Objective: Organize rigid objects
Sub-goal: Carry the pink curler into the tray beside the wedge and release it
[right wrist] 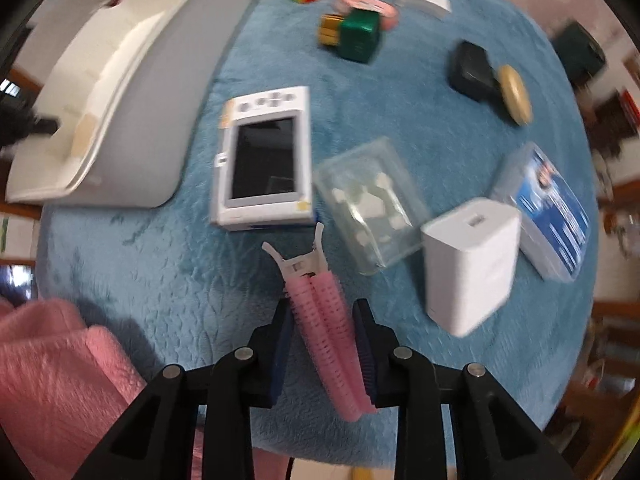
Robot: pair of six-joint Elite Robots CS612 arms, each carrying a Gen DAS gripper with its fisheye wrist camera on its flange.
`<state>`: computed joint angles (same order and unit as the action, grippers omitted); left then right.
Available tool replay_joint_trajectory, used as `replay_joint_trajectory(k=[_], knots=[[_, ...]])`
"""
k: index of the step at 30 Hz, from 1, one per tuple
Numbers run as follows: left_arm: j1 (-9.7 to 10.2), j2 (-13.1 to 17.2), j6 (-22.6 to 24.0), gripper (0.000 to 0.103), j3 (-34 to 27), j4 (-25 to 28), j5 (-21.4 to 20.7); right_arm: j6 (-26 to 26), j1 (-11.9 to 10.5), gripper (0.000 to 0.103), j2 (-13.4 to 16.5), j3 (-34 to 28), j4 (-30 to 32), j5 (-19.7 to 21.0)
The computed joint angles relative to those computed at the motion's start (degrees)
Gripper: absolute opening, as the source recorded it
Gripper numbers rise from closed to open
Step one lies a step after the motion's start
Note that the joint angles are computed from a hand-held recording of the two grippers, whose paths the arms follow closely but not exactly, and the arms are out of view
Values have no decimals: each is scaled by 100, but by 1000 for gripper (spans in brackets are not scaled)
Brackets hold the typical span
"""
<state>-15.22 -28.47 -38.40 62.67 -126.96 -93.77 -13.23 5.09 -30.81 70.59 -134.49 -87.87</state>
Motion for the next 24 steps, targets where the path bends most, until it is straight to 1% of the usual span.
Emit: replay_joint_trajectory(k=[3, 4, 7, 12, 17, 19, 24], knots=[[-1, 13, 21, 2, -14, -18, -58, 580, -43, 30, 9, -160, 349, 103], [2, 18, 55, 2, -16, -24, -57, 701, -59, 30, 7, -199, 441, 160], [-8, 33, 100, 2, -34, -23, -73, 984, -92, 30, -37, -251, 564, 276], [-5, 16, 123, 2, -2, -39, -110, 1327, -123, 30, -156, -289, 494, 507], [3, 13, 220, 2, -19, -22, -134, 1422, -85, 30, -283, -246, 139, 718], [3, 16, 232, 2, -20, -20, -139, 1392, -111, 30, -377, -146, -37, 865], [-12, 30, 301, 3, -57, 33, -98, 1320, 9, 30, -404, -218, -279, 1192]])
